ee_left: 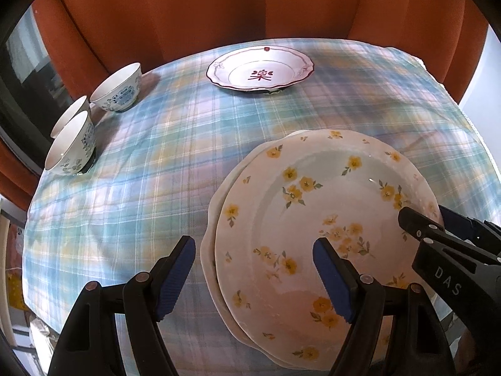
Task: Organize plates and bowls
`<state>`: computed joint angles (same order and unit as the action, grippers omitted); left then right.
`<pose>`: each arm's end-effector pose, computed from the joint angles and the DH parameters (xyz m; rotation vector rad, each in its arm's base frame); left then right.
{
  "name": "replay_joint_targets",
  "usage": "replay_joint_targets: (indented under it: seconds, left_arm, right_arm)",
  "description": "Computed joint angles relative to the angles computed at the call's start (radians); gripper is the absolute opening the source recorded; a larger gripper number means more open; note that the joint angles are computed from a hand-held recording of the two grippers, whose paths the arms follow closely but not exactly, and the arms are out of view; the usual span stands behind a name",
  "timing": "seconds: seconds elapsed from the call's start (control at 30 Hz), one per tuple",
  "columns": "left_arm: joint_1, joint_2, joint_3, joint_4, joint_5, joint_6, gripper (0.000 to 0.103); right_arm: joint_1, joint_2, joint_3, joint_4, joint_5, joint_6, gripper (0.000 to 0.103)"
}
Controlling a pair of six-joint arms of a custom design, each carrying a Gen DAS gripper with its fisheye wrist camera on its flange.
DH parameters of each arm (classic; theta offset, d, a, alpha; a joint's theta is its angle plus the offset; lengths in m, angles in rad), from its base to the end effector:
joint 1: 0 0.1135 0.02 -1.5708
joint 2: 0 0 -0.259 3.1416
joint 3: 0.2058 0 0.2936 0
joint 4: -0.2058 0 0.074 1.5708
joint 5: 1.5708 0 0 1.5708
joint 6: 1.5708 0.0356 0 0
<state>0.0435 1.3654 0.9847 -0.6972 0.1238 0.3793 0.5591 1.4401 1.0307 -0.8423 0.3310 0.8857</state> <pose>0.3079 0.0090 0.2197 0.4808 2.5905 -0.0206 0.2669 0.1533 0.2087 0.5079 2.6386 -0.0508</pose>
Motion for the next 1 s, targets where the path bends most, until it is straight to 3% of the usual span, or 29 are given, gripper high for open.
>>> replay_joint_targets:
  seconds: [0.27, 0.6, 1.0]
  left_arm:
    - [0.072, 0.053, 0.071, -0.030, 0.108, 0.101, 0.079]
    - [0.226, 0.227, 0.317, -0.162, 0.262, 0.278, 0.083]
    - [0.299, 0.452, 0.659, -0.282, 0.345, 0.343, 0.084]
  right_arm:
    - [0.072, 0.037, 0.079, -0.080, 0.072, 0.116, 0.071]
    - [0.183, 0.242, 0.378, -0.282, 0.168, 0.319, 0.071]
    - [0.220, 0.533, 0.839, -0.495, 0.247, 0.451, 0.071]
